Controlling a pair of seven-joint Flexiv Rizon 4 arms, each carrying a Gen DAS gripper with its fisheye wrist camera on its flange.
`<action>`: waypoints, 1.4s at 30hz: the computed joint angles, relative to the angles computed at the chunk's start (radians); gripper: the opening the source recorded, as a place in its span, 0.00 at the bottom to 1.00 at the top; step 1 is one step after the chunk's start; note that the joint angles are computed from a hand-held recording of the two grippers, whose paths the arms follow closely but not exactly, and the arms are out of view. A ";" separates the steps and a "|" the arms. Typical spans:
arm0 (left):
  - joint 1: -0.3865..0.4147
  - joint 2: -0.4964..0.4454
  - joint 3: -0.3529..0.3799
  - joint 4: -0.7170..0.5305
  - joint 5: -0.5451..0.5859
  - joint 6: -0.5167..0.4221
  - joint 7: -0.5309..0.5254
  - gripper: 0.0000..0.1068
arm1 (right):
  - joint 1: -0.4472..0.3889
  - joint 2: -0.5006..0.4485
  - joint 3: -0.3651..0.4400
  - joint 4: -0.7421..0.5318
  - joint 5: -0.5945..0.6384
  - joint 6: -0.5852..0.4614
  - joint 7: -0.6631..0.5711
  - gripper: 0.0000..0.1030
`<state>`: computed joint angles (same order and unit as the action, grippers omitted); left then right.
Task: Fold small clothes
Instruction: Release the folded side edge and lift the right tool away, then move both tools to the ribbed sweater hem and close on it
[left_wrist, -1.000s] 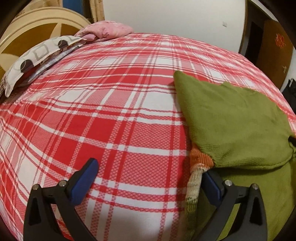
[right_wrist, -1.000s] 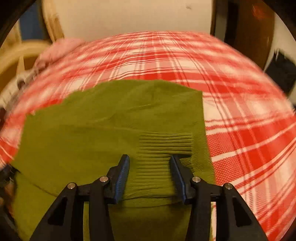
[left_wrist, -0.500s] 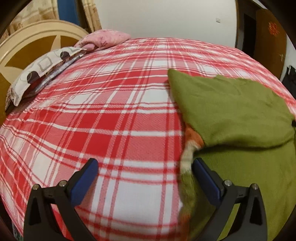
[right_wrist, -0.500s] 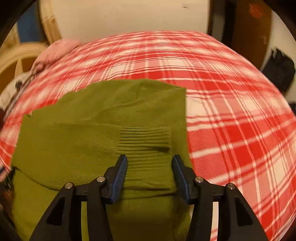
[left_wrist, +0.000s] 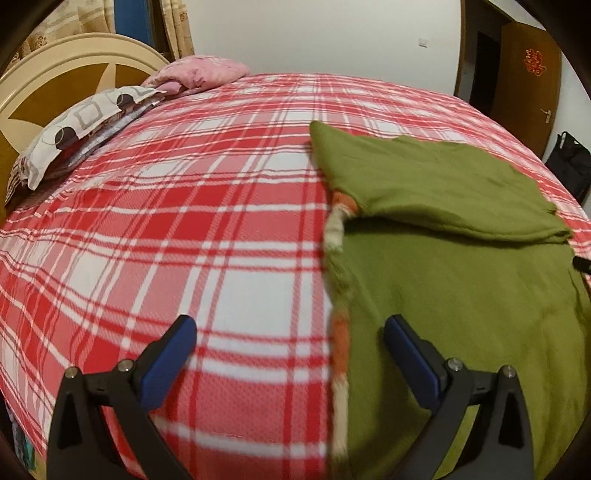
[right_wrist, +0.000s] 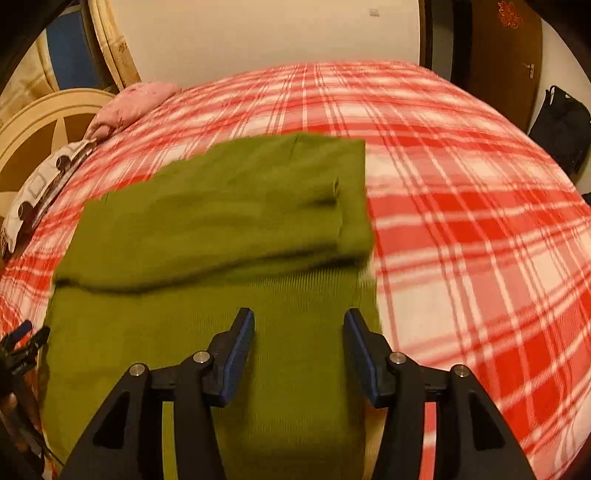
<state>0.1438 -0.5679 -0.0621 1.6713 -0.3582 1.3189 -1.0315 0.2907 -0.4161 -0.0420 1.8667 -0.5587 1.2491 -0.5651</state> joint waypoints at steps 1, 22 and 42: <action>0.010 0.012 -0.014 0.018 -0.008 0.000 0.012 0.96 | 0.010 0.013 -0.010 0.024 -0.015 0.013 0.020 0.50; 0.037 0.239 -0.105 0.314 -0.304 -0.010 0.347 0.96 | -0.027 0.244 0.024 0.336 -0.359 0.127 0.436 0.50; -0.051 0.388 0.050 0.513 -0.394 -0.132 0.463 0.96 | -0.097 0.387 0.154 0.521 -0.461 0.101 0.621 0.50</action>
